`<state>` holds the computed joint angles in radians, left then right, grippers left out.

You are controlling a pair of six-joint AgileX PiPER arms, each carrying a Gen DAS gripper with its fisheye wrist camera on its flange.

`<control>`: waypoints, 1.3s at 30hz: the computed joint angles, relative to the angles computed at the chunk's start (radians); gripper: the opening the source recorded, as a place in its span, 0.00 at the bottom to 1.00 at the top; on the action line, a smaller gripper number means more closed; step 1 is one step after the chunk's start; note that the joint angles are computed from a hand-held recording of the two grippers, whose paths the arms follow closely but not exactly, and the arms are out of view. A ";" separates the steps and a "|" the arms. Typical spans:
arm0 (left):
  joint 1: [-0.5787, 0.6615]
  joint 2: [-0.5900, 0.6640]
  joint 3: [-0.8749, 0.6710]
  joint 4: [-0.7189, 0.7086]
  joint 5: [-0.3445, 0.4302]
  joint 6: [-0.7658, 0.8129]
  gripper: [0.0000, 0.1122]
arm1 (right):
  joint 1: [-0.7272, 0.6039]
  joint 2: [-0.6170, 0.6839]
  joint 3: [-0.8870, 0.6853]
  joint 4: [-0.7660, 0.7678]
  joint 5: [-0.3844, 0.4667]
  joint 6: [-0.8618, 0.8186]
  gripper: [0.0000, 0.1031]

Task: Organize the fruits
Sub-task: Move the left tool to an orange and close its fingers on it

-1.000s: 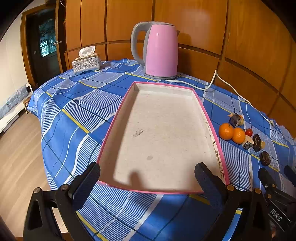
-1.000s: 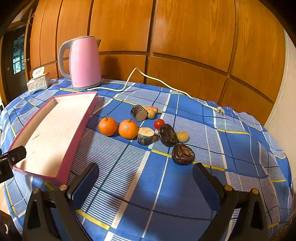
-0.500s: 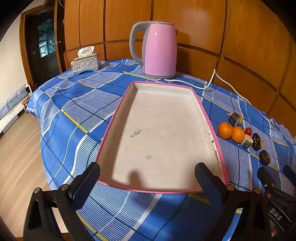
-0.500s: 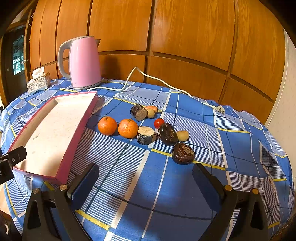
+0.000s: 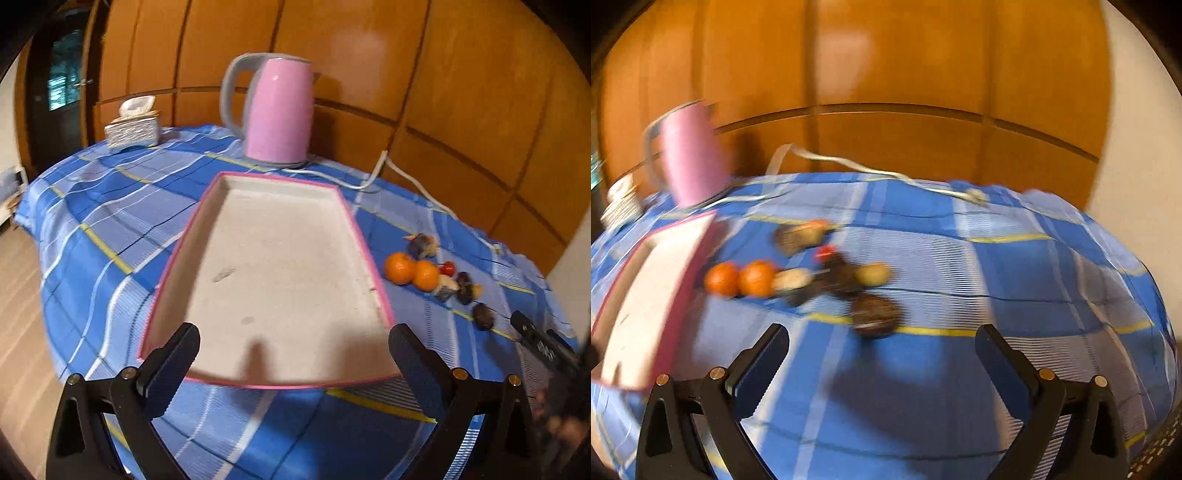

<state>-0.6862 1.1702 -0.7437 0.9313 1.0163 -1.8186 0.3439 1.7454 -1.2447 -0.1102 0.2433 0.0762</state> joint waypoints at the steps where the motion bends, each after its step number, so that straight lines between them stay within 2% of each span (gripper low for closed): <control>1: 0.000 0.004 -0.006 0.004 -0.012 0.008 0.91 | -0.014 0.009 -0.011 -0.047 0.005 0.056 0.99; 8: 0.030 0.056 -0.068 -0.003 -0.084 0.155 0.91 | -0.110 0.136 -0.146 -0.411 0.123 0.485 0.99; 11: 0.090 0.057 -0.095 -0.035 -0.178 0.270 0.91 | -0.155 0.187 -0.194 -0.499 0.172 0.612 0.99; 15: 0.190 0.107 -0.183 -0.151 -0.291 0.517 0.91 | -0.218 0.263 -0.287 -0.491 0.249 0.670 0.99; 17: 0.244 0.144 -0.231 -0.235 -0.342 0.658 0.91 | -0.247 0.294 -0.324 -0.428 0.278 0.643 0.99; 19: 0.284 0.175 -0.275 -0.314 -0.363 0.780 0.91 | -0.273 0.307 -0.340 -0.325 0.281 0.576 1.00; 23: 0.352 0.278 -0.397 -0.443 -0.376 1.068 0.91 | -0.264 0.303 -0.327 -0.342 0.271 0.565 1.00; 32: 0.466 0.546 -0.695 -0.716 -0.222 1.548 0.91 | -0.243 0.308 -0.326 -0.396 0.280 0.623 1.00; 37: 0.489 0.640 -0.797 -0.742 -0.166 1.718 0.82 | -0.242 0.319 -0.337 -0.403 0.279 0.627 1.00; 39: 0.501 0.683 -0.846 -0.776 -0.125 1.808 0.73 | -0.242 0.320 -0.336 -0.408 0.278 0.630 1.00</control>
